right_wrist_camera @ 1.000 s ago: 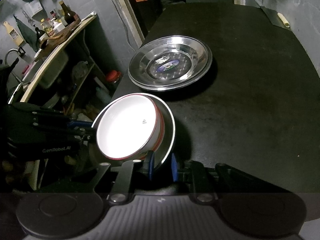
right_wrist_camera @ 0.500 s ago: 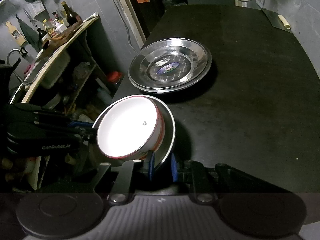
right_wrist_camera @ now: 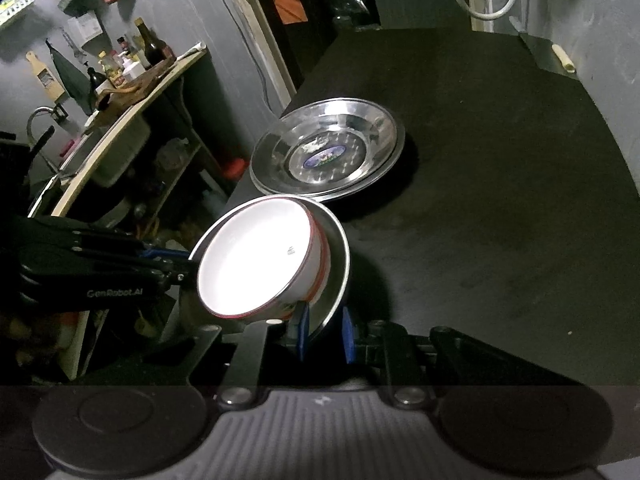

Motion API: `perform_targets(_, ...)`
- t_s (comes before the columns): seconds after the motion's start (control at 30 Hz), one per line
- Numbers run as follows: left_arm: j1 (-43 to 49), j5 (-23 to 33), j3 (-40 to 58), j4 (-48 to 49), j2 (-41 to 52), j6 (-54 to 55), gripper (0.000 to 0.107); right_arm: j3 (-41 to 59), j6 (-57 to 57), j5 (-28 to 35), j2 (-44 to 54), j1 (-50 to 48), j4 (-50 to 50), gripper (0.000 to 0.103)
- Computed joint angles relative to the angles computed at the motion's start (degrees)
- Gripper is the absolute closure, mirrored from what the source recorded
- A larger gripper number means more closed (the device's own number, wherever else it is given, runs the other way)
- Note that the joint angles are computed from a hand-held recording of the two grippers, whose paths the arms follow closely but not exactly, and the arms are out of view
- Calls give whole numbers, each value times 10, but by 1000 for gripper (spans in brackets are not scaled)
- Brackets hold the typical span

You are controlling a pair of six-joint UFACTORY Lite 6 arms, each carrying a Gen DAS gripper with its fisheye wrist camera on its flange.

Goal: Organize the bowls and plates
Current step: 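Carry the nested bowls with the left tool over the steel plate stack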

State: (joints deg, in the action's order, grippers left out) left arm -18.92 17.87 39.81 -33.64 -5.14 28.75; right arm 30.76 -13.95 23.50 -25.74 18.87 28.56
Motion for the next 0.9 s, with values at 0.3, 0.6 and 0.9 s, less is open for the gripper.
perform_targets(0.3, -42, -22, 14, 69, 7, -106, 94, -15, -111, 30, -28, -62, 67, 83)
perform_targets(0.6, -66, -11, 75, 118, 57, -136, 94, -22, -157, 38, -33, -111, 113, 83)
perform_targets(0.9, -38, 10, 154, 15, 132, 15, 94, -1, -114, -3, 0, -106, 97, 83)
